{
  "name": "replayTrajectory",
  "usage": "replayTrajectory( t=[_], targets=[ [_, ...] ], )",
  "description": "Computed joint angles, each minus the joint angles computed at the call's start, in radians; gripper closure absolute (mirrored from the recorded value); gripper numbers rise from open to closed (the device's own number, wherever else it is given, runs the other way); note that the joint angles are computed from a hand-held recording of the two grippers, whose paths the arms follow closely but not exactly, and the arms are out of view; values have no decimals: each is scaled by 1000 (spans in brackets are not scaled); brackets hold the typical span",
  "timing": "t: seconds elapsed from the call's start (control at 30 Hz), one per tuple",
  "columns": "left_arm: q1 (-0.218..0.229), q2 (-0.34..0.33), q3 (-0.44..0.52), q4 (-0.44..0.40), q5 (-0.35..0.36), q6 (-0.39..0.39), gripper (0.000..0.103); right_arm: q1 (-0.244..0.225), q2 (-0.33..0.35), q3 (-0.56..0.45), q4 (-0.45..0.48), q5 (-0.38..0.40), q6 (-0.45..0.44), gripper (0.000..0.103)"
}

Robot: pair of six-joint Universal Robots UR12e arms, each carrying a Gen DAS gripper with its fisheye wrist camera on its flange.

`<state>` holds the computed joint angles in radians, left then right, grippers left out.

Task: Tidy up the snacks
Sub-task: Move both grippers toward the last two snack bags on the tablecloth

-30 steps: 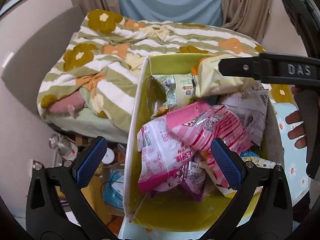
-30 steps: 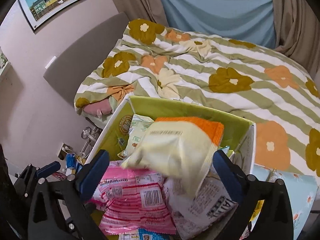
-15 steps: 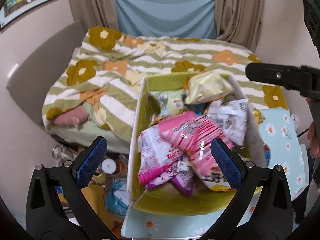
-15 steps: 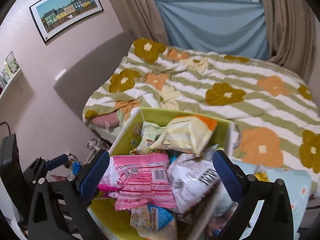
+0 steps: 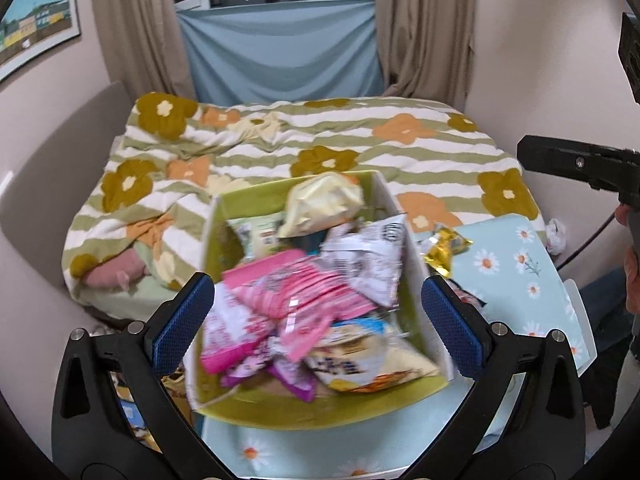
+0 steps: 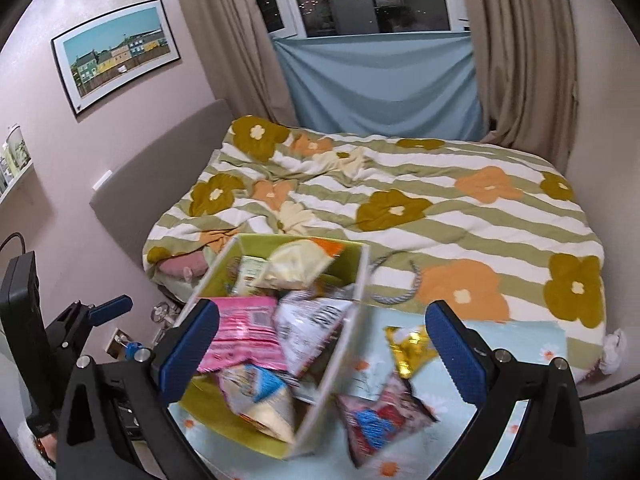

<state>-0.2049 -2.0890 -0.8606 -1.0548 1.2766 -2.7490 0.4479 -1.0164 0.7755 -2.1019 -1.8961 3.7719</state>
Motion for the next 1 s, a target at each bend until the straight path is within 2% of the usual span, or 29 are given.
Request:
replayTrajectory(
  t=[0.2,0.33,0.4,0.53,0.73,0.9,1.0],
  targets=[
    [-62,3,-22,9,69,-41,0,-45,-104,173,-32,31,-38,0],
    [-107,-9,-15,-26,120,-82,0,-98,-161,279,-58,141,-92,0],
    [-135,-11,-24,-34,153,-59,0,-124,-183,325,-74,202,-121,0],
    [-188,-23,-29,-75,235,40,0,-176,-207,388,-68,305,-180,0],
    [-246,-63,-11,-151,322,133,0,-238,-194,425,-51,440,-278,0],
    [-273,-116,34,-227,418,149,0,-268,-152,417,-25,534,-332,0],
    [-283,-148,67,-271,463,133,0,-281,-126,413,-16,599,-341,0]
  ],
)
